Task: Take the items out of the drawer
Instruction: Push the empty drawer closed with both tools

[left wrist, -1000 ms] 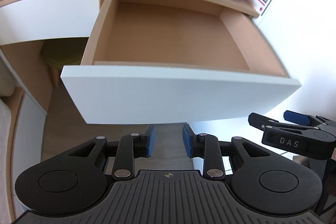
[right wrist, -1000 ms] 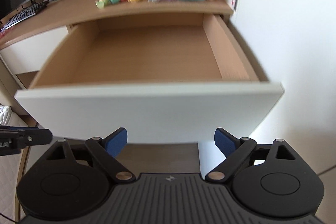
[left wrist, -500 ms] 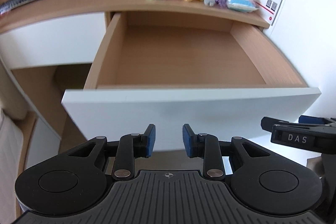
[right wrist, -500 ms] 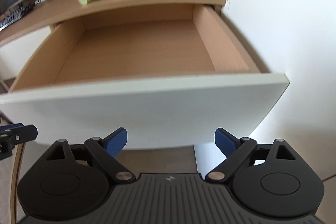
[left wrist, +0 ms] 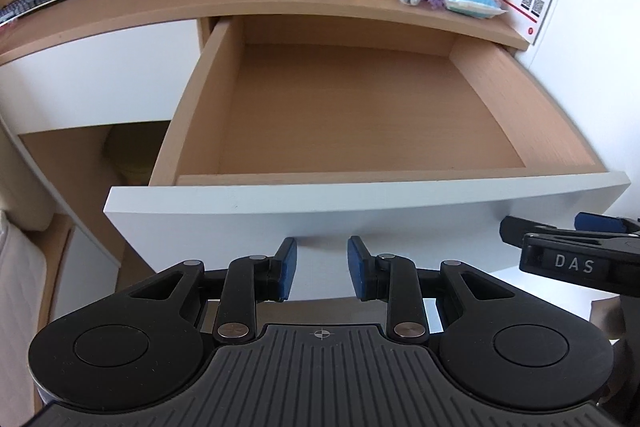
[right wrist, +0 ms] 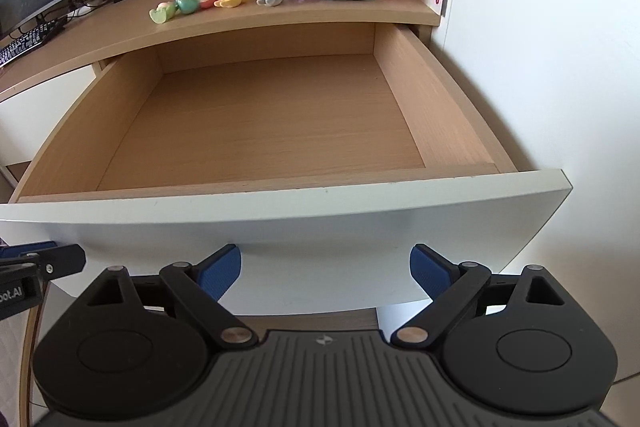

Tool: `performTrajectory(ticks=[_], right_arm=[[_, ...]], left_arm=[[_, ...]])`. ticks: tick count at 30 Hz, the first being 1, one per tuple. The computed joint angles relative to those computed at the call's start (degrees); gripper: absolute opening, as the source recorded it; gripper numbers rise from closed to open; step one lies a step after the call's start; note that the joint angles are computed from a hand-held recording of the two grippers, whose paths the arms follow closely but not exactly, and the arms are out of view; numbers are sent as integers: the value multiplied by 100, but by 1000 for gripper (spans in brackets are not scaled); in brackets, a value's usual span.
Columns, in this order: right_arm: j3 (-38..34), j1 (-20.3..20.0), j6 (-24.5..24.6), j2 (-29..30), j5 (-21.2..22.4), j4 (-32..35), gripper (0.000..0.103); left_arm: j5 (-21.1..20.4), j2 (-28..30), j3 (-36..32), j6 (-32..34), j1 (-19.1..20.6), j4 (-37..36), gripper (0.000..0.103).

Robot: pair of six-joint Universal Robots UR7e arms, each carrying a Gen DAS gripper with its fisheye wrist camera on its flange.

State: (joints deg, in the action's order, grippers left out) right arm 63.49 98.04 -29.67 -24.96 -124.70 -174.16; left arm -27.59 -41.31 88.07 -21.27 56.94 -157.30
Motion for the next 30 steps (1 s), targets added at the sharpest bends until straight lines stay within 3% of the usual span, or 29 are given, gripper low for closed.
performTrajectory(ticks=[7, 15, 23, 30], right_arm=[[-235, 26, 93, 129, -41, 89, 92], [-1078, 60, -14, 549, -60, 457, 92], [-2168, 110, -94, 1090, -260, 923, 93], [-3299, 168, -174, 1695, -471, 1273, 96]], left_arm=[[188, 92, -144, 194, 38, -335, 31], [364, 279, -523, 620, 145, -698, 31], [148, 452, -962, 965, 331, -852, 31], [-77, 556, -1396, 925, 471, -482, 31]])
